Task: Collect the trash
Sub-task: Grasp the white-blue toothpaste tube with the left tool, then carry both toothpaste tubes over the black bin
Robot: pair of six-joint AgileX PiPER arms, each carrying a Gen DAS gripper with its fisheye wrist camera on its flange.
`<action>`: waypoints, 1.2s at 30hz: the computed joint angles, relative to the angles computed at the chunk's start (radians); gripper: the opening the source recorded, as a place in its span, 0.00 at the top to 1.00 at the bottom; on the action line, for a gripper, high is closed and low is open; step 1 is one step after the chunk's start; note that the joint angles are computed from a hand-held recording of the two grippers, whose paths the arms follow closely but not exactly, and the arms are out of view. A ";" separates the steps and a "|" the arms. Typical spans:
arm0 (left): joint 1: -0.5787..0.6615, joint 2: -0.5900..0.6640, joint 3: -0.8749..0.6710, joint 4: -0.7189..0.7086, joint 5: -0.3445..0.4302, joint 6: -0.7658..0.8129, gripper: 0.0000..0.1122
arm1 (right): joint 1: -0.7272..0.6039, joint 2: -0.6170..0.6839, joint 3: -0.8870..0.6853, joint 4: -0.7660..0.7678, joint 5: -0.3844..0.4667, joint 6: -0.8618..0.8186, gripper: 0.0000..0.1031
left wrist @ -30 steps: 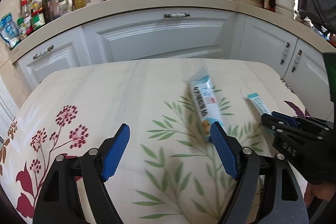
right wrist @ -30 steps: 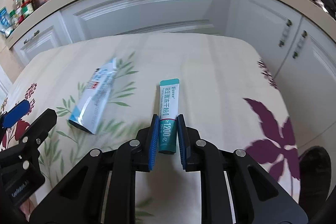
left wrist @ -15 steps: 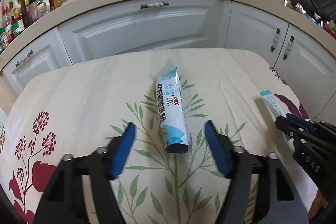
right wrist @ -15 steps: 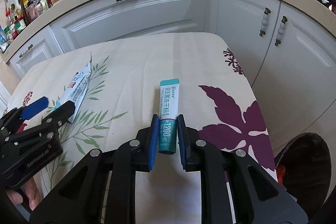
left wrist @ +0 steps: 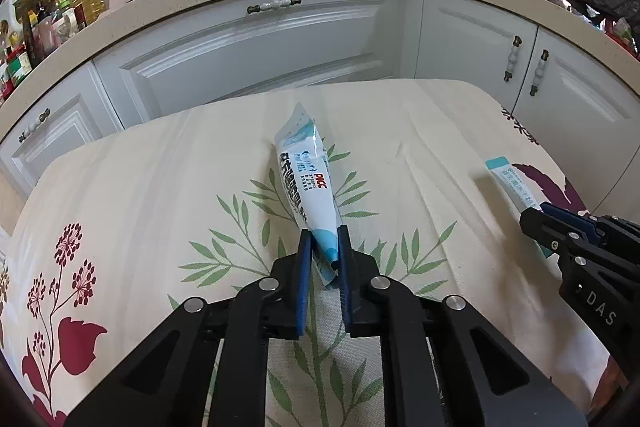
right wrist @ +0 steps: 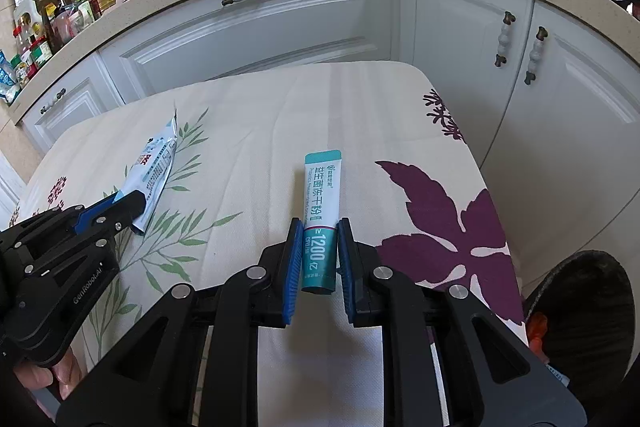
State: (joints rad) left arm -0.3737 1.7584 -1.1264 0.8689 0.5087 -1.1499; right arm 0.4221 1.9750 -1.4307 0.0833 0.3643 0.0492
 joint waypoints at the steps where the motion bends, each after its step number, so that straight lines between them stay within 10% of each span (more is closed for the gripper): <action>1: -0.001 -0.006 0.008 0.016 -0.004 -0.019 0.90 | 0.000 -0.001 0.002 -0.003 -0.002 0.003 0.83; 36: -0.059 -0.220 0.217 0.259 0.025 -0.322 0.94 | 0.048 -0.143 0.187 -0.226 -0.153 0.229 0.83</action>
State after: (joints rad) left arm -0.4329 1.5380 -0.9092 1.1275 0.5334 -1.4715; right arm 0.4701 1.8321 -1.2441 -0.1422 0.2111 0.2785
